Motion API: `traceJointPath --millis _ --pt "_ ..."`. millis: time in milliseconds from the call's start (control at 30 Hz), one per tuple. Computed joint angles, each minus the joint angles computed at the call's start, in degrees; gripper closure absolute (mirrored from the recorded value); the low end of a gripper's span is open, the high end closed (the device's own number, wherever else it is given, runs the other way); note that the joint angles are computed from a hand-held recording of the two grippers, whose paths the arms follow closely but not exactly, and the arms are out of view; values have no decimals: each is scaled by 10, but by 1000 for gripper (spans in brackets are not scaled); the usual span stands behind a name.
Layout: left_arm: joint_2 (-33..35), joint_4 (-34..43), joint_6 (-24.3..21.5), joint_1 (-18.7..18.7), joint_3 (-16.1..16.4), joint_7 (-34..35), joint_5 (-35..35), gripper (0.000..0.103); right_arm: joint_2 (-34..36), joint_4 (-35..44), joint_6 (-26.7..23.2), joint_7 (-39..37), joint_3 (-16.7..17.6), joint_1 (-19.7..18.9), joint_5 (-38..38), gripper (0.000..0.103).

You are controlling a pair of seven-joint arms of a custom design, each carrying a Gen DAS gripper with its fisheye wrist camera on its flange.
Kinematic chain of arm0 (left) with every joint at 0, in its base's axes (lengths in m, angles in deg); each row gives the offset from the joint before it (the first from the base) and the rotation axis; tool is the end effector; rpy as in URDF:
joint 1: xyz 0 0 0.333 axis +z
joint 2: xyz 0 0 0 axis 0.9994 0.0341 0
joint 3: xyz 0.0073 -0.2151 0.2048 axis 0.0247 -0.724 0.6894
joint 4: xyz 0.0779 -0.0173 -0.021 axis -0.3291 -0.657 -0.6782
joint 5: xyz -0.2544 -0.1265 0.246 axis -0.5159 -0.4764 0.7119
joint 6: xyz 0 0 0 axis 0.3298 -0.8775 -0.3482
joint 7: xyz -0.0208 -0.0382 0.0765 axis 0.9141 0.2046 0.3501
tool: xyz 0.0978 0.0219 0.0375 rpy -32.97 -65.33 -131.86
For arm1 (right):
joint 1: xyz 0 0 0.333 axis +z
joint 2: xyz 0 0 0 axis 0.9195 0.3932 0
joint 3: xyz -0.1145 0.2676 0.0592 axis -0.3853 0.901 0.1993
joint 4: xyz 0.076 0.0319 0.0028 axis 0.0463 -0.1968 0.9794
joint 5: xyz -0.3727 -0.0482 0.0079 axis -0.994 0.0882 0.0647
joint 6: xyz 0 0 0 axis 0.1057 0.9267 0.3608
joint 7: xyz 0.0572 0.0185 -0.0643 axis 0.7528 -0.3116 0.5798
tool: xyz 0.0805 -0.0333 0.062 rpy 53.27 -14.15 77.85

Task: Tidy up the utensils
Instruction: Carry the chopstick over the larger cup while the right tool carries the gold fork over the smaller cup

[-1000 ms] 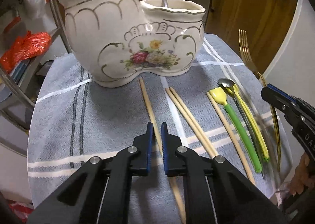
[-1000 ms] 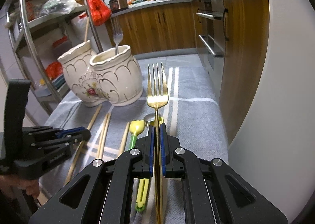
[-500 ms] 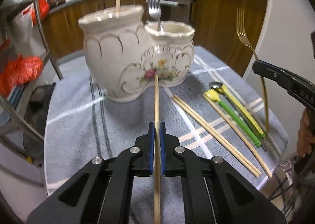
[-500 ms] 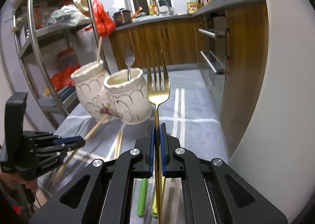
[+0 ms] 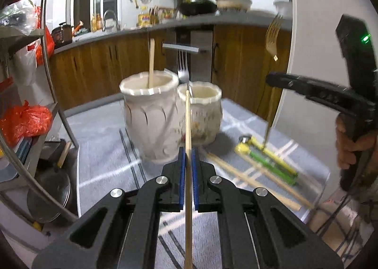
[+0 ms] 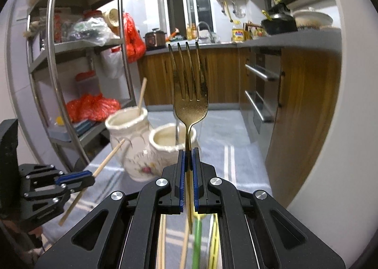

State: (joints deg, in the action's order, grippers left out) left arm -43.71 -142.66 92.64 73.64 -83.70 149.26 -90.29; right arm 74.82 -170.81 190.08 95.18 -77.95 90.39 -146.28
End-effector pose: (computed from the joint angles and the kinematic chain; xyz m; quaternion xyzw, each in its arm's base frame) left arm 0.5472 -0.2516 0.5648 -0.3539 0.7965 -0.4487 0.1975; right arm 0.4672 0.3324 0.5853 -0.5596 0.6329 -0.3517 0.4032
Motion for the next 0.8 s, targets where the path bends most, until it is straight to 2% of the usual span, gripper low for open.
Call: traceJointPath --millis 67,200,433,633,700,800 --pt "2 17 -1 4 -2 35 -47 98 12 24 0 -6 -1 -1 -6 97" --pt "15 70 -37 14 -2 72 -119 98 34 66 15 -24 -12 -1 0 97" --pt "95 209 -55 24 -11 29 -101 98 88 147 33 -46 -37 3 19 96" --pt "223 388 -41 12 -21 -64 -12 98 136 217 28 -73 -60 18 30 97" --pt "258 432 -23 -3 -14 -105 33 98 147 230 30 -69 -69 23 27 97" --pt "319 504 21 -50 32 -199 124 98 162 244 32 -58 -81 29 24 97"
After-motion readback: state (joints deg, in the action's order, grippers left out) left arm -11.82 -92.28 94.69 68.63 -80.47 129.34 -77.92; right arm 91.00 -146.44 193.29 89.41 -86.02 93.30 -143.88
